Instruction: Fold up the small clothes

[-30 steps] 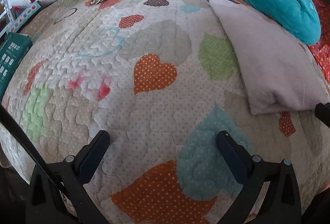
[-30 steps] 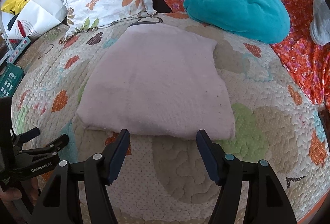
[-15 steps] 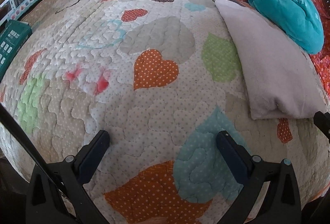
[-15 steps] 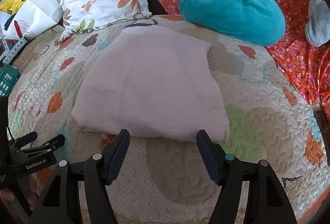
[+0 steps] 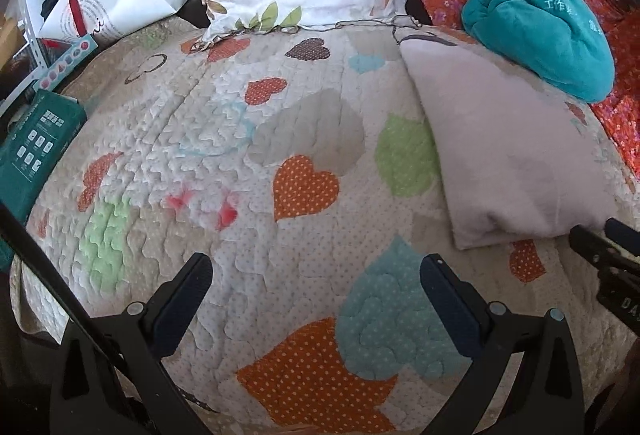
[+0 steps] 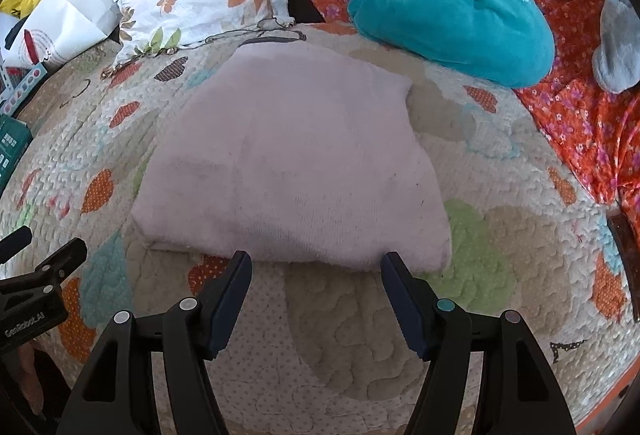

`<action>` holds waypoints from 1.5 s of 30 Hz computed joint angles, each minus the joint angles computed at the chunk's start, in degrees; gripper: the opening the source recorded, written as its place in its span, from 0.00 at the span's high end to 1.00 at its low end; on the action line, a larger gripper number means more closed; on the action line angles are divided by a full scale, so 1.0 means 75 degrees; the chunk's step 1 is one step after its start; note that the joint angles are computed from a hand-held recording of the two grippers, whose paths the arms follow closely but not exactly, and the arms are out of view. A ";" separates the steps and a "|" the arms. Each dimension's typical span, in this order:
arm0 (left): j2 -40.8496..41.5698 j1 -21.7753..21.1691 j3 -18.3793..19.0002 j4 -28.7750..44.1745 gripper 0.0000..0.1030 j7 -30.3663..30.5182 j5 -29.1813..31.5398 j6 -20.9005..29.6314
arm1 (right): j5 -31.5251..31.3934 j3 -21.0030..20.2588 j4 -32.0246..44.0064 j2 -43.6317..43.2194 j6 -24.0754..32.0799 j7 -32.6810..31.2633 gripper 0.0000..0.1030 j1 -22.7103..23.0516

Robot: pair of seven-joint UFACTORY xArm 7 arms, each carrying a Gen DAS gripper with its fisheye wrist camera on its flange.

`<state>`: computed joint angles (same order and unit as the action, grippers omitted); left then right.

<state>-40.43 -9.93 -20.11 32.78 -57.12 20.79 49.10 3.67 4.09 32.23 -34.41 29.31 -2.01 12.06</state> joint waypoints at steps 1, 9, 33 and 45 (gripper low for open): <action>0.0012 -0.0035 0.0058 0.0002 0.00 0.0022 -0.0065 -0.0038 | -0.0020 0.0019 -0.0010 -0.0003 -0.0009 0.0015 0.30 -0.0013; 0.0128 -0.0157 0.0272 0.0121 0.00 0.0263 -0.0490 0.0101 | 0.0122 -0.0079 -0.0006 -0.0089 0.0072 -0.0118 0.30 0.0130; -0.0291 -0.0276 0.0398 -0.0221 0.00 0.0701 -0.1148 -0.0688 | -0.0524 0.0271 -0.0065 -0.0093 -0.0066 0.0206 0.28 -0.0184; -0.0353 -0.0168 0.0270 -0.0214 0.00 0.0657 -0.1050 -0.0599 | -0.0583 0.0230 -0.0067 -0.0071 -0.0130 0.0223 0.28 -0.0159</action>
<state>-43.07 -11.19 -18.09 31.17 -52.20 12.91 44.61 -0.70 5.81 31.73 -34.95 28.33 -0.34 10.87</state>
